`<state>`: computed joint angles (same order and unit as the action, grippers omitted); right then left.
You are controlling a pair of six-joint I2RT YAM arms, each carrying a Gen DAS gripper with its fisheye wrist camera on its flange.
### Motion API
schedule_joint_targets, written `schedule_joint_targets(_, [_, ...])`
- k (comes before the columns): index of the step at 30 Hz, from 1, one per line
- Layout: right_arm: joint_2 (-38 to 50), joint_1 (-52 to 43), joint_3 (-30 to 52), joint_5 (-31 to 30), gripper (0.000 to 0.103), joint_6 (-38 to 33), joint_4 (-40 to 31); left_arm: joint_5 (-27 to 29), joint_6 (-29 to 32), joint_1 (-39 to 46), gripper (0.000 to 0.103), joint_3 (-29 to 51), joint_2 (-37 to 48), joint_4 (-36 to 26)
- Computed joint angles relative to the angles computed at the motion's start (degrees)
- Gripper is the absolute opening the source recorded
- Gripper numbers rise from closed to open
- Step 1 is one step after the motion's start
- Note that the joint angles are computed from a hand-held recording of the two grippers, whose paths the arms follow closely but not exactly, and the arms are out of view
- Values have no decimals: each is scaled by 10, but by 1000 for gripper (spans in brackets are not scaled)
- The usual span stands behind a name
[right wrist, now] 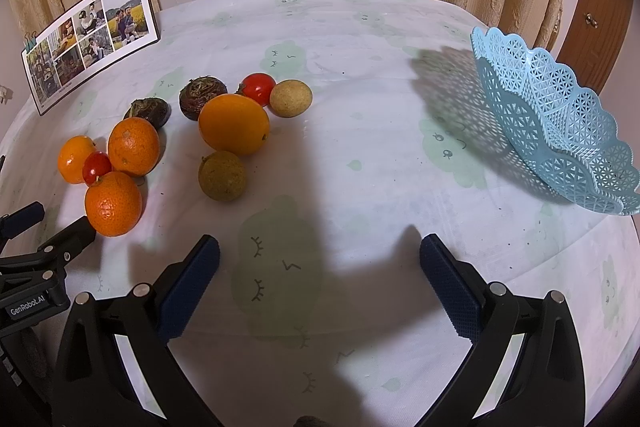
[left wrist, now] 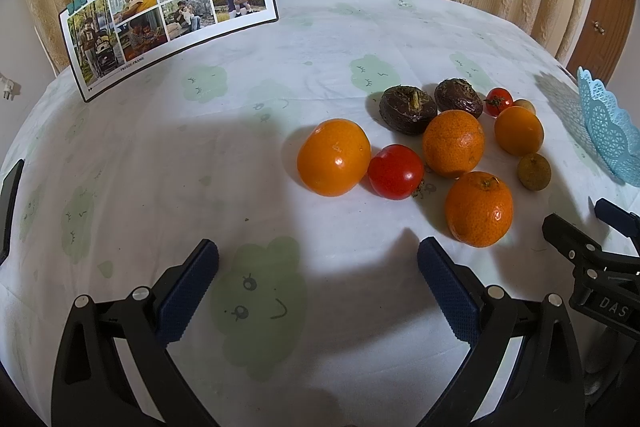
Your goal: Organize fruits
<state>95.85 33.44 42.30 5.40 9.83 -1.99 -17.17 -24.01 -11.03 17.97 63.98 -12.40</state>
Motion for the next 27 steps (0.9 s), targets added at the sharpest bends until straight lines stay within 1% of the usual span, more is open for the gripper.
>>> schedule_joint_targets(10, [3, -3, 3, -1, 101, -3, 1, -5, -7, -10, 98, 10, 18, 5])
schedule_joint_targets(14, [6, 5, 3, 2, 101, 4, 3, -6, -11, -13, 98, 4, 6, 0])
schedule_joint_targets(27, [0, -3, -2, -4, 101, -3, 3, -3, -9, -12, 98, 2, 4, 2])
